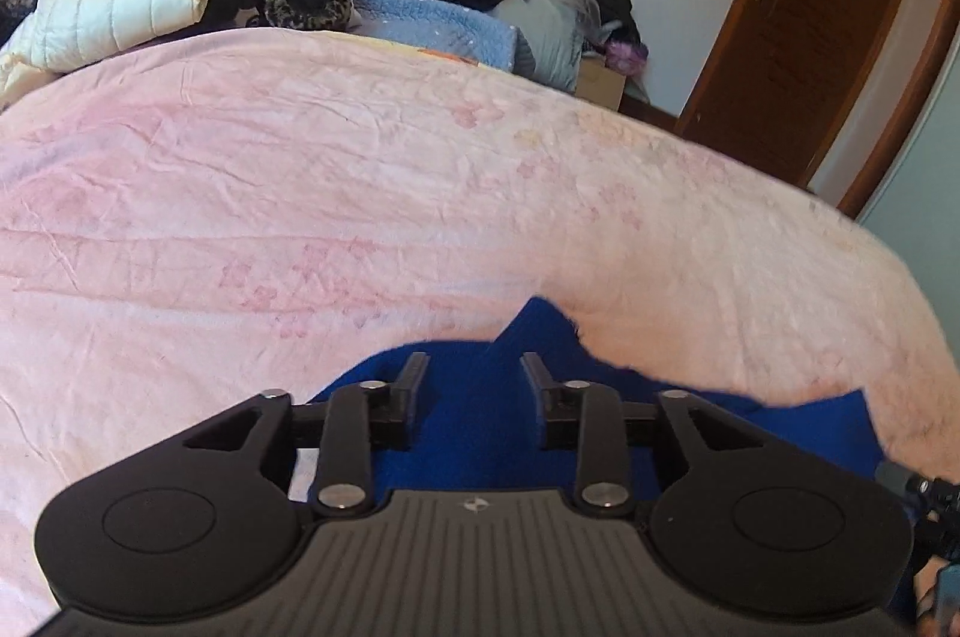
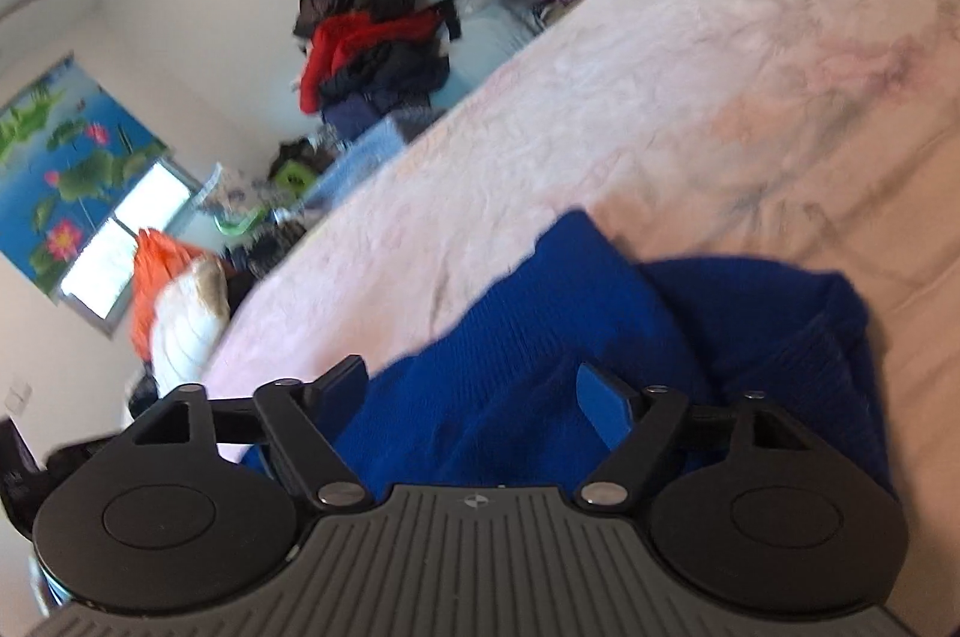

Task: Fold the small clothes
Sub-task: 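Lower the folded sweater and open both grippers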

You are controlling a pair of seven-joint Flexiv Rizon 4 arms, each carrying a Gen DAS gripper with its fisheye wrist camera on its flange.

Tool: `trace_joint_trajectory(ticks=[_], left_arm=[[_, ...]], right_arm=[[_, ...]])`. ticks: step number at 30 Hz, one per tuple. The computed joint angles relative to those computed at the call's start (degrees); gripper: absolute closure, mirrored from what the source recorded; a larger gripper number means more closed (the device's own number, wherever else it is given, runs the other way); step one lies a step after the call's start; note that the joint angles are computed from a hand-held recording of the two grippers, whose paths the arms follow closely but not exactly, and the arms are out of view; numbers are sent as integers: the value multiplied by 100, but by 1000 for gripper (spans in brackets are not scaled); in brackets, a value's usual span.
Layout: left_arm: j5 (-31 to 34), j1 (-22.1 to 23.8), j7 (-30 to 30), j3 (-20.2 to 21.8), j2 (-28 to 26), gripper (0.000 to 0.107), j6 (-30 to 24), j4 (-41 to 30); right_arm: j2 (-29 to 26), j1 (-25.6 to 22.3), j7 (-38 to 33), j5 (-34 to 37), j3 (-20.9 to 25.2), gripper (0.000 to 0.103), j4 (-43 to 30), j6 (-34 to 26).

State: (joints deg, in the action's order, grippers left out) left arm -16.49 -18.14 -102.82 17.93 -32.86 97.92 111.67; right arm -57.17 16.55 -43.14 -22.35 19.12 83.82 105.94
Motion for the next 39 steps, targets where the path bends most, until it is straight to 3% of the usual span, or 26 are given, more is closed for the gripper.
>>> trace_joint_trajectory(ticks=[1, 4, 5, 6, 8, 10, 14, 22, 30, 35, 37, 39], left_arm=[[150, -400, -126, 467, -104, 52, -136, -64], [629, -1600, -767, 1840, -490, 46, -356, -163], [355, -1916, -608, 2093, -622, 45, -343, -105], [160, -2123, -489, 2236, -713, 45, -347, -55], [203, -2298, -584, 2354, -791, 45, -389, -15], [248, -2339, -631, 2332, -813, 44, -413, 29], [288, -2535, -843, 2496, -924, 36, -357, 126], [-37, -2678, -716, 2513, -1045, 29, 30, 380], [-547, -2789, -214, 2483, -1075, 28, 127, 474], [-785, -2740, 133, 2475, -883, 28, 353, 680], [-752, -2418, 319, 2254, -683, 26, 603, 795], [-547, -1618, 502, 1588, -274, 23, 740, 923]], right_arm=[[107, 294, -42, 171, -413, 24, 53, -7], [615, 1487, -436, 1374, -1812, 17, 397, -156], [725, 1887, -486, 1609, -2279, 14, 586, 5], [760, 2188, -284, 1471, -2706, 8, 792, 311], [816, 2621, -593, 1602, -3133, 1, 1028, 557], [832, 3110, -1034, 1700, -3620, 1, 1159, 356], [510, 4400, -1390, 2174, -5108, 1, 1289, -368], [293, 4640, -1454, 2540, -5318, 1, 1455, 12], [308, 4736, -1527, 2646, -5380, 1, 1406, -224], [372, 5203, -1445, 2694, -5784, 1, 1694, -38], [389, 5470, -1758, 2682, -5944, 1, 1827, 166], [505, 5588, -2223, 2556, -5862, 1, 1918, 352]])
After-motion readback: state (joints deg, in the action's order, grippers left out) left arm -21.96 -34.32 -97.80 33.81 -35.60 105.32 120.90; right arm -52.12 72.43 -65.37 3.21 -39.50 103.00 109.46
